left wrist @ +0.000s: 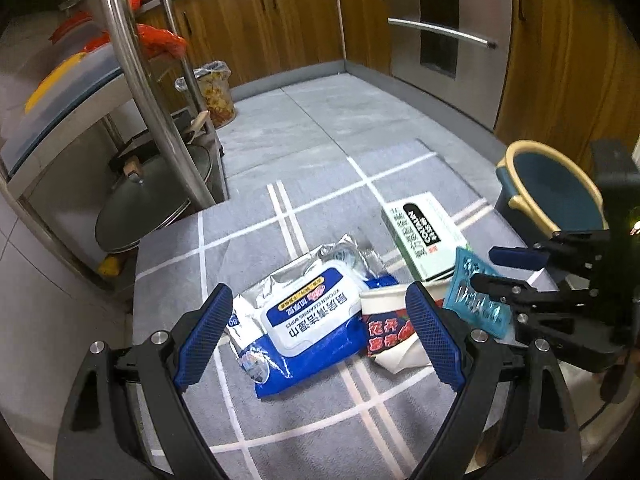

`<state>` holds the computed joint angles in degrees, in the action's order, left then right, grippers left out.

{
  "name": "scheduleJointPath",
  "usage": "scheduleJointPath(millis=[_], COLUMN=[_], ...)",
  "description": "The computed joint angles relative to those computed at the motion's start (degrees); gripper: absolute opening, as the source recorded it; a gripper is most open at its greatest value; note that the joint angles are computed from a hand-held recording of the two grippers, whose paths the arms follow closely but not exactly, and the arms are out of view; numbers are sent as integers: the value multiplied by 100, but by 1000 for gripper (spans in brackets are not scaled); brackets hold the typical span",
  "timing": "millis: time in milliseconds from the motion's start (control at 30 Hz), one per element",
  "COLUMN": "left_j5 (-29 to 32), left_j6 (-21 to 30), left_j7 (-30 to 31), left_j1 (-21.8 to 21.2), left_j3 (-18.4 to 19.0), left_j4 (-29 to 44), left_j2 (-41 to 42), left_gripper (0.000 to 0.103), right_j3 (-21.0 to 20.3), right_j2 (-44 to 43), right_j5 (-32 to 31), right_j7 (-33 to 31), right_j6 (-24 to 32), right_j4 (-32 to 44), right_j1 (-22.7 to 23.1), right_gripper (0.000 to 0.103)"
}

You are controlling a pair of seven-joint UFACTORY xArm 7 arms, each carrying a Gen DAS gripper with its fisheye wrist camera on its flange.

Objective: Collect trash
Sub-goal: 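Grasp the teal blister pack with the right tool while the left tool grasps the red-and-white paper cup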

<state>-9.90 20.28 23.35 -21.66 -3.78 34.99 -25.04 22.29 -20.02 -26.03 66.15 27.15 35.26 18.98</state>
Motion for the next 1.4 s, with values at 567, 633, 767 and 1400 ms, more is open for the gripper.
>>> scheduleJointPath(millis=[567, 633, 767, 1400], left_j5=[-250, -217, -150, 167], left_j6=[178, 201, 240, 165], left_j7=[82, 72, 145, 1063], left_j1=[-91, -82, -108, -365], left_j3=[-39, -98, -165, -457], left_j4=[281, 291, 289, 390], left_j2=[447, 503, 565, 1090], left_gripper=[87, 87, 87, 36], right_j3=[-370, -372, -368, -300], right_j2=[580, 506, 223, -622], right_j5=[185, 184, 276, 885], right_j7=[-795, -769, -636, -235], right_j6=[449, 407, 218, 119], right_j4=[158, 113, -95, -694], right_j1=[380, 359, 281, -150], right_gripper=[73, 72, 72, 72])
